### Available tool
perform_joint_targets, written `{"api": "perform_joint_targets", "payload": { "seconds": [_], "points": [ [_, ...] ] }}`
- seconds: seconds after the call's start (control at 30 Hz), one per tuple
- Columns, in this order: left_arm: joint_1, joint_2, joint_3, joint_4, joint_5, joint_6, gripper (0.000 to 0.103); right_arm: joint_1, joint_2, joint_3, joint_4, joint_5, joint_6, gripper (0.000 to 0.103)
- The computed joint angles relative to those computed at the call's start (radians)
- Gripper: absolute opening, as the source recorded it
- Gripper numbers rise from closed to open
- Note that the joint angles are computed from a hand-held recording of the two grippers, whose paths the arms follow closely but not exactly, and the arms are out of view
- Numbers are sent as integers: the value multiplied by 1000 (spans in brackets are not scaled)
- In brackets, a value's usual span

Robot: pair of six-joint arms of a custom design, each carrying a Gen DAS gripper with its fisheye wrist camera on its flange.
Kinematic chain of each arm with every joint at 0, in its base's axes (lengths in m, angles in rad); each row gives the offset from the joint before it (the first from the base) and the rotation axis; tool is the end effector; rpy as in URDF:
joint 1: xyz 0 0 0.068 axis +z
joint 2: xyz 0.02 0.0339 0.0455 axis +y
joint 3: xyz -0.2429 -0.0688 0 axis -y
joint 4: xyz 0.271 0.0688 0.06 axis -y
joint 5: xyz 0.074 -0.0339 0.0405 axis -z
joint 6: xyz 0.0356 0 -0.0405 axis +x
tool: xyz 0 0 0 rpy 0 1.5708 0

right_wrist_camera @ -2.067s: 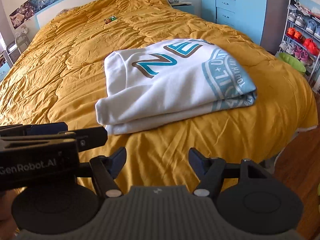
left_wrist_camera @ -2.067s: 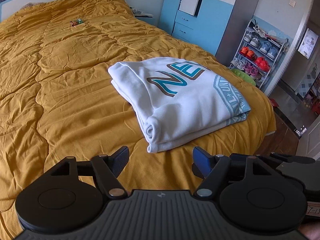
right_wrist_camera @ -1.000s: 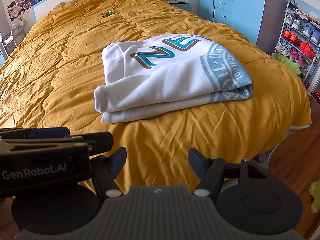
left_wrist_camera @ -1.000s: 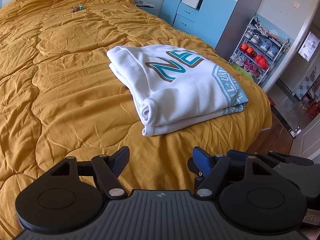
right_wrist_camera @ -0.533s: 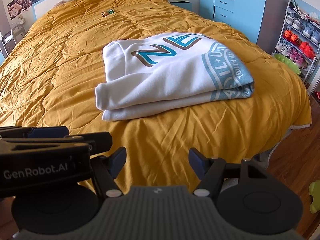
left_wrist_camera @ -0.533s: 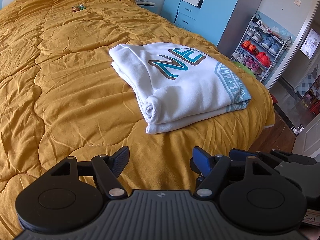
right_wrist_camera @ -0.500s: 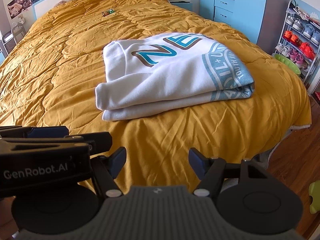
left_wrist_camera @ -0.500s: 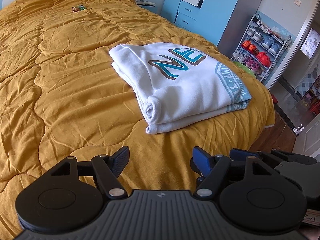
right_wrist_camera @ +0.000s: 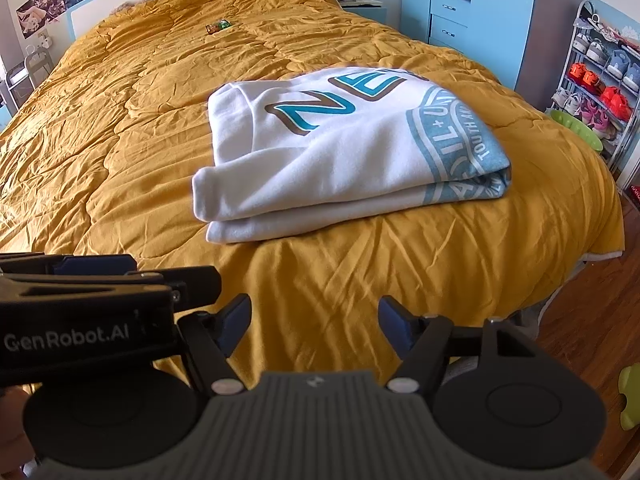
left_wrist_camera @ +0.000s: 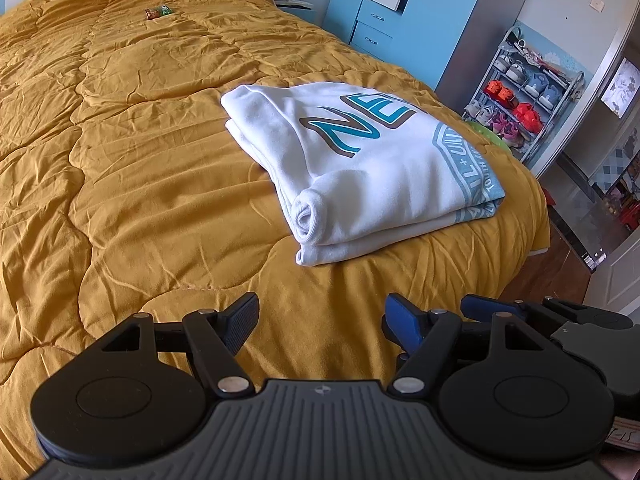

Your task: Fold small clothes

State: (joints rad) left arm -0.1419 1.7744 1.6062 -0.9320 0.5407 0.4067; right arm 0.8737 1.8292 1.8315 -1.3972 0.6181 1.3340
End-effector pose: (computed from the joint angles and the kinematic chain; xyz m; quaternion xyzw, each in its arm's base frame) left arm 0.3872 -0.0738 0.2720 0.3138 0.8852 -0.2278 0.2570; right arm 0.2540 0.2712 0.3075 0.2425 0.9178 -0.0617 0.3082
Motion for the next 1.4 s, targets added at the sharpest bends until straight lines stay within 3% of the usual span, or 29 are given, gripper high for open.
{"api": "perform_joint_targets", "payload": {
  "seconds": [0.73,1.4],
  "points": [
    [10,-19,-17,20,4,2,82,3,34,47,-27,21,-30,66],
    [24,9,13,-2,14,10,80,4,19,18,29,16,-22,66]
  ]
}}
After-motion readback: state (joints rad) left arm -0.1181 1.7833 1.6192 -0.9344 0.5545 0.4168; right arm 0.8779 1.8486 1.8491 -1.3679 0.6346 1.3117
